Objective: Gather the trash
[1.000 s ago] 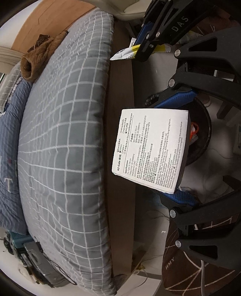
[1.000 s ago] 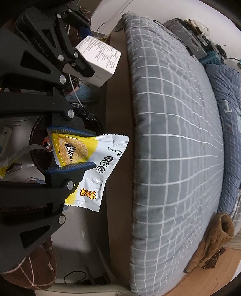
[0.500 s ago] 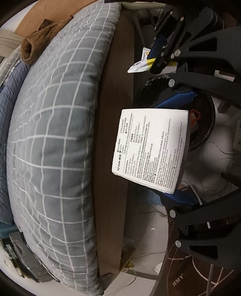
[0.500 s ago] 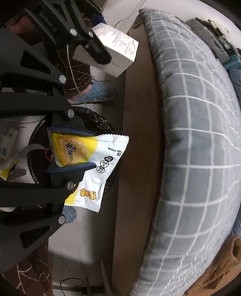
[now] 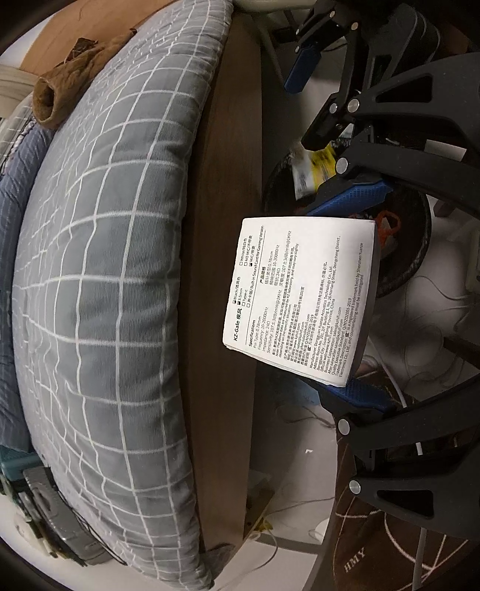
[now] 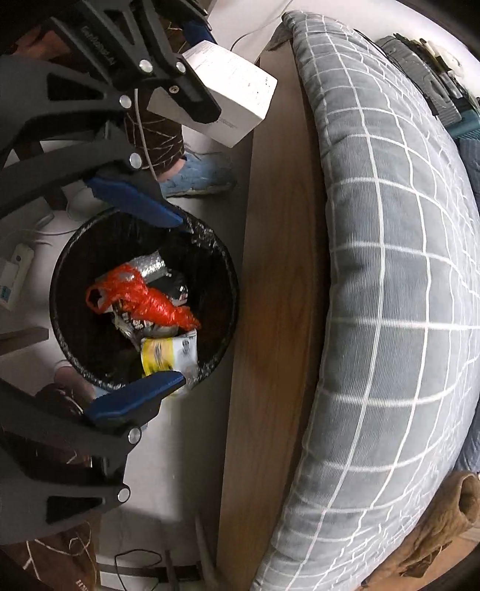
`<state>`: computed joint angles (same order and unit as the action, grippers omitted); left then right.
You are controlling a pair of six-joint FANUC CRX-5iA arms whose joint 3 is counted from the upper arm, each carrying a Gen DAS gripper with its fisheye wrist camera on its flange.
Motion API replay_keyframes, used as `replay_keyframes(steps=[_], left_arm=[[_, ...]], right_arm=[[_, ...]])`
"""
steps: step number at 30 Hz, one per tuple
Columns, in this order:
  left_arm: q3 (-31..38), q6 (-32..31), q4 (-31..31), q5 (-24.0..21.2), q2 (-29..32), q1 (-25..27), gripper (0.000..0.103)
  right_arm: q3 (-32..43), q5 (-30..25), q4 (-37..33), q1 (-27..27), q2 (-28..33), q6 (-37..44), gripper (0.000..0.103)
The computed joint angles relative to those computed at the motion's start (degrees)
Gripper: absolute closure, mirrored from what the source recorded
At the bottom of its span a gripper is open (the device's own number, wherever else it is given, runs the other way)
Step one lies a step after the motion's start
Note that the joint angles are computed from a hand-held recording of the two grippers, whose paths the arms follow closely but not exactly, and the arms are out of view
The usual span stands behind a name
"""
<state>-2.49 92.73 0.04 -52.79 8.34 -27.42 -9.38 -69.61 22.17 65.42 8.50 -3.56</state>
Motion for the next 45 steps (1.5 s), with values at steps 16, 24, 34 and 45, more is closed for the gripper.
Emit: replay_keyframes(steps=[16,24,34,45], left_arm=[[5.2,-1.0,2.7,-1.1,5.7,-6.5,0.030],[6.8,-1.5,3.0,-1.3,7.7,-9.9,0.029],[5.7,-0.4,0.3,0.6,7.1,-10.5,0.006],[7.3,-1.5,-0.7,-1.2,1.3,-7.5,0.006]], right_arm=[[-11.0,-10.6,4.2,3.3,-11.3,-12.8,0.008],[-15.9,-10.9,3.3,4.0,-16.6,-18.0,0.008],[-15.5,-10.1,3.6,3.5,-15.6,-16.9,0.008],[-9.3,-12.8,10.8,4.9,-13.9,-14.9,0.008]])
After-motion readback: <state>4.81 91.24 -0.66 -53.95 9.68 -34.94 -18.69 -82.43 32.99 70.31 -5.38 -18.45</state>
